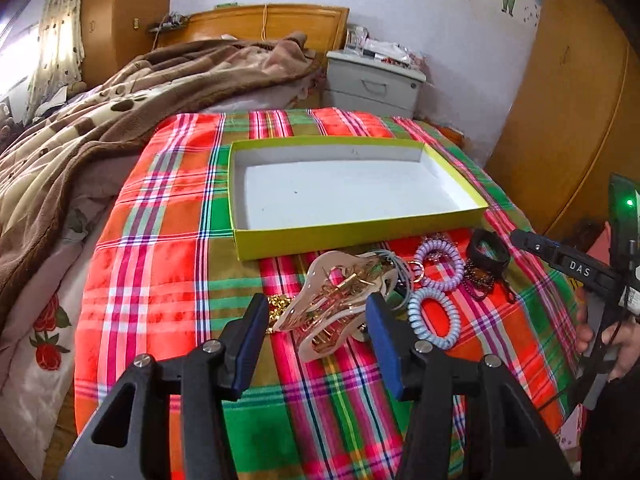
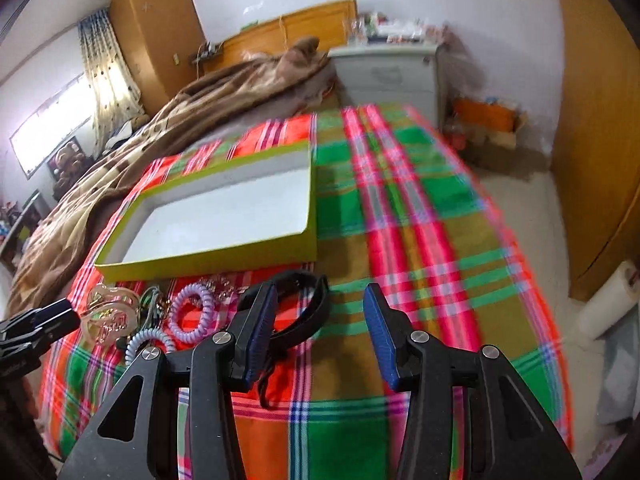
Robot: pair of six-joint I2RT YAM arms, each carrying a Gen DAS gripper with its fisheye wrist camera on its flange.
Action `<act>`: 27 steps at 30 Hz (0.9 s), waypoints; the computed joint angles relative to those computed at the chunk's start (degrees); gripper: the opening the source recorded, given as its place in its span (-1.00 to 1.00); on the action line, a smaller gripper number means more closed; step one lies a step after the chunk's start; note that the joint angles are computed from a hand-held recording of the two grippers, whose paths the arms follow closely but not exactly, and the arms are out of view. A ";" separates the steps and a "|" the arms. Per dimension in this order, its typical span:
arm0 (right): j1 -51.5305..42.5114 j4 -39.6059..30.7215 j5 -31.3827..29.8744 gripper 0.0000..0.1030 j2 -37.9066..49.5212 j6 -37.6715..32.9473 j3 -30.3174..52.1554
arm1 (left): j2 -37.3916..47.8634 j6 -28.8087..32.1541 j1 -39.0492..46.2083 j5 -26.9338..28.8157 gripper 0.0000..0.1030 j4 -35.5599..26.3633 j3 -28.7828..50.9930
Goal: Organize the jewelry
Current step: 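Grasp the beige claw clip with the left tool while the right tool grasps the black band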
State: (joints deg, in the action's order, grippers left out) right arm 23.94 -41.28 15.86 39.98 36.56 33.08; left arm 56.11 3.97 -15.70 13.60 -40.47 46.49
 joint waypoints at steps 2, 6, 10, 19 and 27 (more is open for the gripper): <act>-2.31 1.80 -3.03 -0.11 1.87 -1.71 -0.47 | 1.41 0.70 -0.15 0.55 0.02 0.74 0.69; -3.37 3.06 -5.39 -0.11 4.03 -3.35 -0.76 | 4.65 3.42 -1.03 1.39 0.03 0.62 2.41; -4.40 3.65 -7.14 -0.11 6.00 -4.62 -0.60 | 7.77 4.65 -1.89 1.00 0.03 0.57 3.95; -4.23 3.77 -6.96 -0.11 8.05 -5.35 0.57 | 11.14 2.12 -4.52 -4.39 0.02 1.86 3.95; -3.50 4.10 -5.33 -0.49 8.95 -4.91 0.87 | 12.74 0.48 -4.68 -3.98 -0.31 1.32 4.87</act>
